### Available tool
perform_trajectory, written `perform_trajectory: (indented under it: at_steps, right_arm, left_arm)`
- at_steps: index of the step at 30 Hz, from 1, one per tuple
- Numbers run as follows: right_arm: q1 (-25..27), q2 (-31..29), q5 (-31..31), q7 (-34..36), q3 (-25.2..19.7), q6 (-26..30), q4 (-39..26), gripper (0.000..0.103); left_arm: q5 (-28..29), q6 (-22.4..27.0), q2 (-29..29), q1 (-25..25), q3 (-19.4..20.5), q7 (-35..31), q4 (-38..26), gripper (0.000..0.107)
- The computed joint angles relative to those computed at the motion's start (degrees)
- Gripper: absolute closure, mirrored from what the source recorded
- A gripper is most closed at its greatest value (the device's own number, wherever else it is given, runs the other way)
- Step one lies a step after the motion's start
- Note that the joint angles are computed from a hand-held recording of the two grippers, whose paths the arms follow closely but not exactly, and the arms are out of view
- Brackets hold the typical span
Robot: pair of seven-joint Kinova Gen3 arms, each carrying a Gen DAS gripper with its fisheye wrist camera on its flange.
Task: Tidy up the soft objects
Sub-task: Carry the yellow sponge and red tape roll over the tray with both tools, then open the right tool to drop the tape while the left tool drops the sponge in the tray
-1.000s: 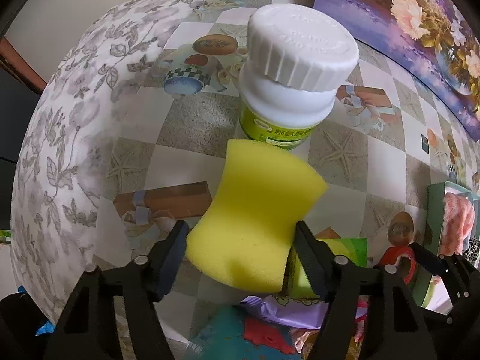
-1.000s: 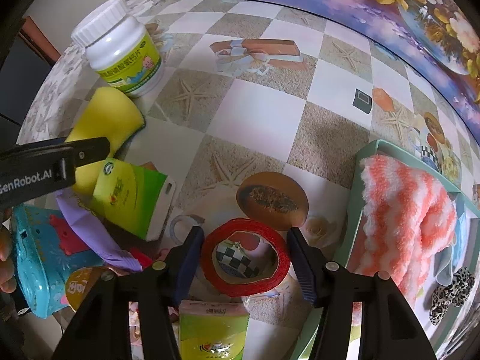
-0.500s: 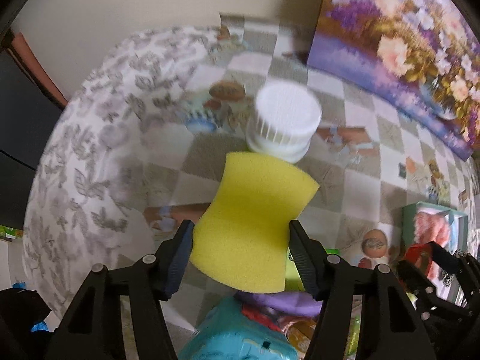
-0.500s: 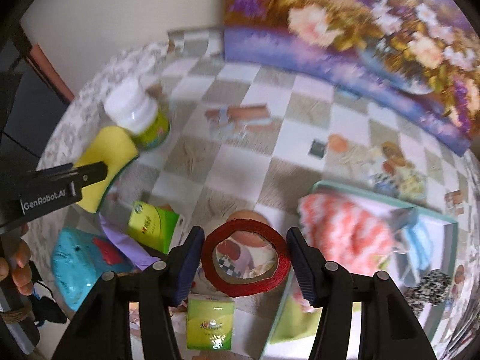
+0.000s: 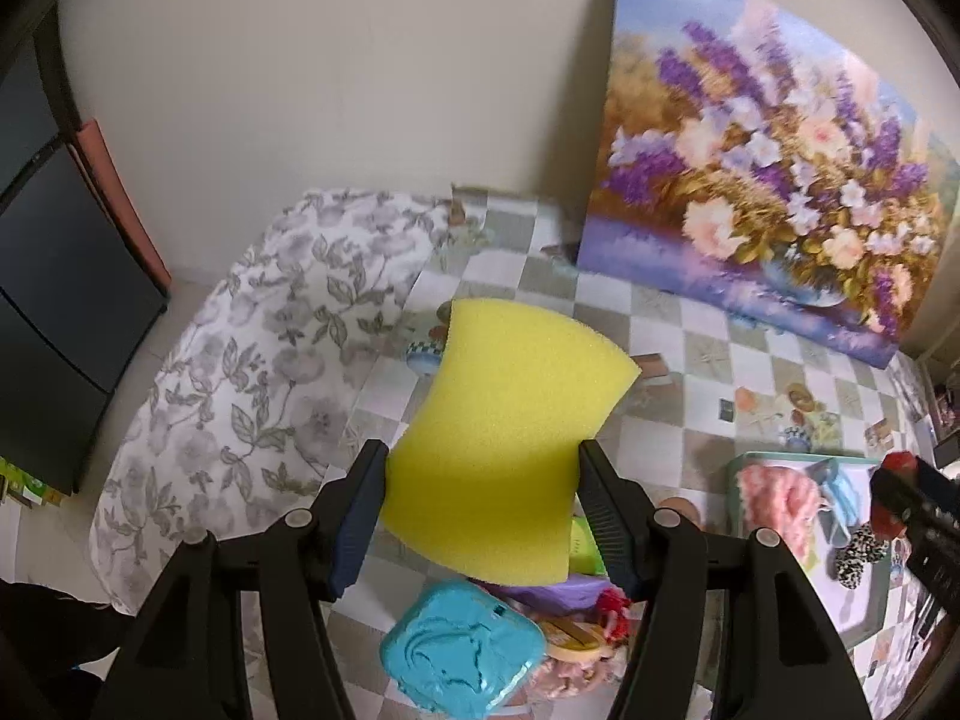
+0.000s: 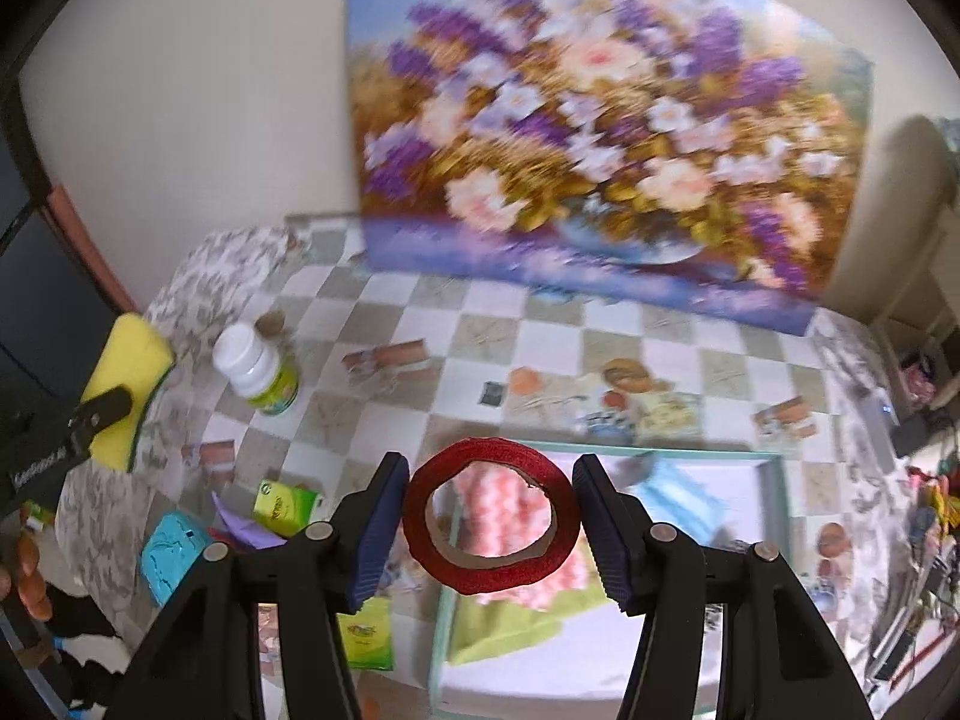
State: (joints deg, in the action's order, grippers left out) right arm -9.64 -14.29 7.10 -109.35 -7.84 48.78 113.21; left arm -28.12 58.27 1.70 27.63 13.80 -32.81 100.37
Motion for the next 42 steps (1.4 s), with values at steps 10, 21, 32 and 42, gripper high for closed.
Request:
perform_trajectory:
  at_steps: [10, 21, 32, 42]
  right_arm:
    - [4.5, -7.1, 0.0, 3.0, 3.8, 4.7, 0.4, 0.043]
    - [11.0, -11.3, -1.1, 6.2, 8.8, 7.1, 3.2, 0.043]
    - [15.1, -0.9, 2.3, 5.0, 9.2, 6.0, 7.0, 0.043]
    - [15.3, 9.9, 2.8, 6.1, 11.2, 4.2, 9.8, 0.043]
  left_arm:
    - [-0.5, 0.0, 0.4, 4.9, 3.8, 4.2, 0.2, 0.043]
    - [-2.0, -0.3, 5.5, 14.8, 5.1, 4.2, -4.8, 0.043]
    - [6.0, -1.1, 14.4, 20.3, 2.4, -5.2, -10.5, 0.042]
    - [16.3, -1.1, 21.4, 20.7, 0.3, -12.4, -13.1, 0.041]
